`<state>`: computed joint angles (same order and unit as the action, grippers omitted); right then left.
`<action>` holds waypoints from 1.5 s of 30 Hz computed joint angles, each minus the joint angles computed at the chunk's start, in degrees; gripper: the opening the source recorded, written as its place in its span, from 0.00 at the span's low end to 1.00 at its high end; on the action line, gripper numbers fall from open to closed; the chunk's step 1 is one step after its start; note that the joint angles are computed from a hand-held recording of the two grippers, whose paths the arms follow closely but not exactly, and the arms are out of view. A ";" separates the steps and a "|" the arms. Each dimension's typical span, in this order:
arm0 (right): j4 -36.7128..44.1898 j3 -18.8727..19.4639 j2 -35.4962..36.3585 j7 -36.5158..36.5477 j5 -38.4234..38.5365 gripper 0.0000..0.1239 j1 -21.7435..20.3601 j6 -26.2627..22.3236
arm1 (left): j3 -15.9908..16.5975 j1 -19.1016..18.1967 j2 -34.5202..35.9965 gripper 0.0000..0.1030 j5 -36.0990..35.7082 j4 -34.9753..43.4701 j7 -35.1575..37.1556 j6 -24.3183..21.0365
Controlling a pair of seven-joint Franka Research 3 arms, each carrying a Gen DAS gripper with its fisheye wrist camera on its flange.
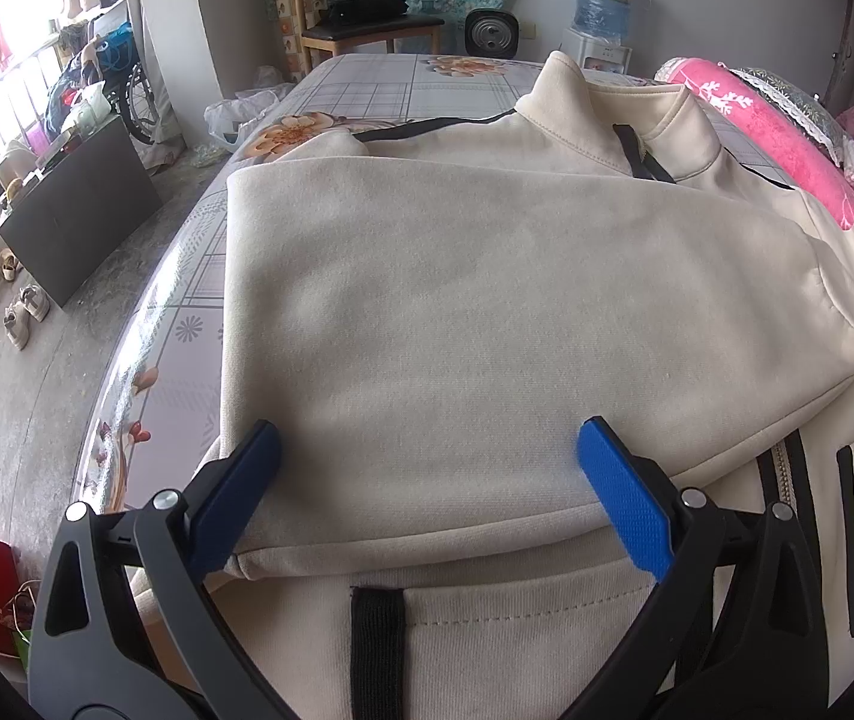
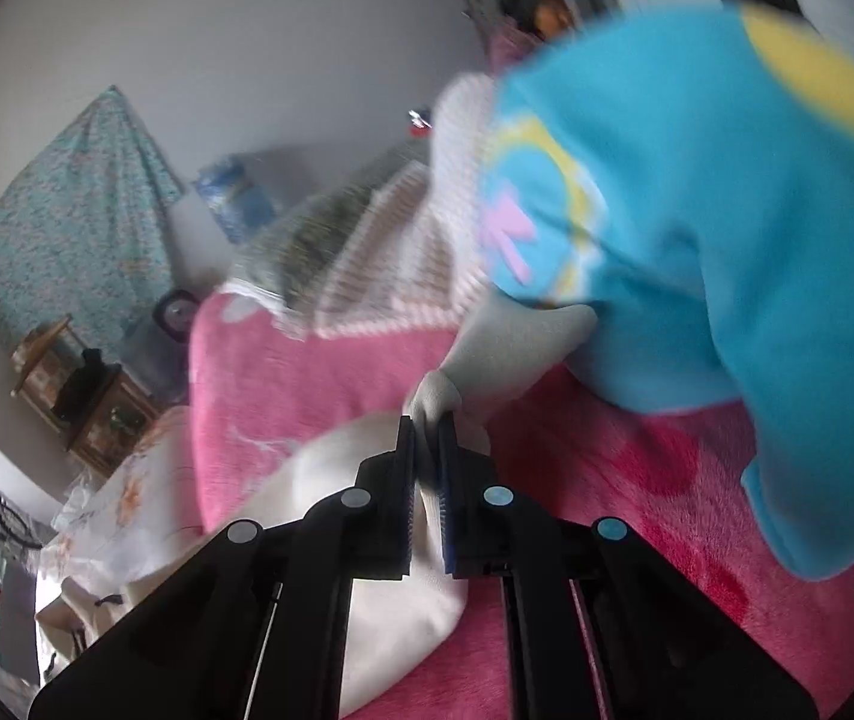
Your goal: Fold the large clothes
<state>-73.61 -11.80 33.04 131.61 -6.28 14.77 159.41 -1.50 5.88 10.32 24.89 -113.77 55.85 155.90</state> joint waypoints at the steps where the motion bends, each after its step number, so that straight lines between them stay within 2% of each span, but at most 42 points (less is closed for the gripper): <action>1: 1.10 0.86 -0.18 -1.56 0.41 0.06 -0.23 -0.31 | 0.00 -0.01 -0.02 0.94 0.03 0.01 -0.05 -0.04; 7: 8.92 4.41 -0.65 -8.07 0.39 0.05 1.17 -1.48 | -0.03 0.06 -0.06 0.94 -0.07 -0.08 0.05 0.12; 9: 14.30 6.32 0.89 -11.17 0.93 0.05 2.00 -3.25 | -0.04 0.06 -0.02 0.94 -0.09 -0.01 0.10 0.09; 11: 16.80 9.34 1.62 -17.62 4.35 0.05 2.73 -1.59 | -0.02 0.04 -0.03 0.94 -0.05 -0.05 0.02 0.10; 13: 14.99 12.04 -0.73 -21.46 6.22 0.05 3.49 -2.34 | -0.01 0.03 -0.08 0.94 0.03 -0.15 -0.07 0.14; 15: 17.12 15.01 0.29 -27.31 9.20 0.05 4.72 -2.75 | -0.03 0.05 -0.04 0.94 -0.02 -0.04 0.03 0.10; 18: 19.91 18.38 2.38 -34.57 12.88 0.05 7.17 -4.54 | -0.01 0.02 -0.10 0.94 0.07 -0.18 -0.12 0.15; 20: 23.92 21.36 5.33 -40.34 15.86 0.06 8.30 -9.72 | -0.02 0.05 -0.09 0.94 0.01 -0.13 -0.05 0.15; 21: 24.69 23.39 6.36 -43.50 17.78 0.11 8.34 -12.42 | -0.04 0.07 -0.07 0.94 -0.05 -0.11 0.01 0.17; 23: 24.30 25.74 7.23 -47.98 21.10 0.35 8.44 -17.41 | -0.01 0.03 -0.13 0.94 0.07 -0.22 -0.12 0.19; 24: 22.91 25.63 7.07 -49.12 22.32 0.49 8.89 -18.44 | -0.01 0.03 -0.13 0.94 0.07 -0.22 -0.13 0.19; 25: 20.41 25.33 6.36 -50.26 23.57 0.50 9.15 -18.83 | -0.03 0.05 -0.12 0.94 0.00 -0.20 -0.04 0.20; 28: 9.32 24.02 1.75 -50.90 26.12 0.50 9.09 -18.52 | -0.06 0.09 -0.09 0.94 -0.10 -0.07 0.11 0.18; 34: -11.74 21.49 -8.84 -51.20 31.79 0.50 8.39 -12.38 | -0.32 0.34 0.22 0.93 -1.11 0.28 1.22 0.42; 39: -18.24 17.26 -10.95 -45.24 23.94 0.50 11.20 -10.27 | -1.89 2.47 -2.78 0.93 -9.53 -2.88 8.40 4.84; 41: -20.95 16.84 -11.71 -43.96 22.28 0.50 11.20 -8.49 | -2.14 3.07 -5.21 0.93 -13.25 -4.28 10.99 6.57; 45: -23.66 15.24 -11.87 -40.13 17.27 0.50 11.76 -5.46 | -1.92 3.62 -8.59 0.93 -22.82 -3.88 17.28 7.28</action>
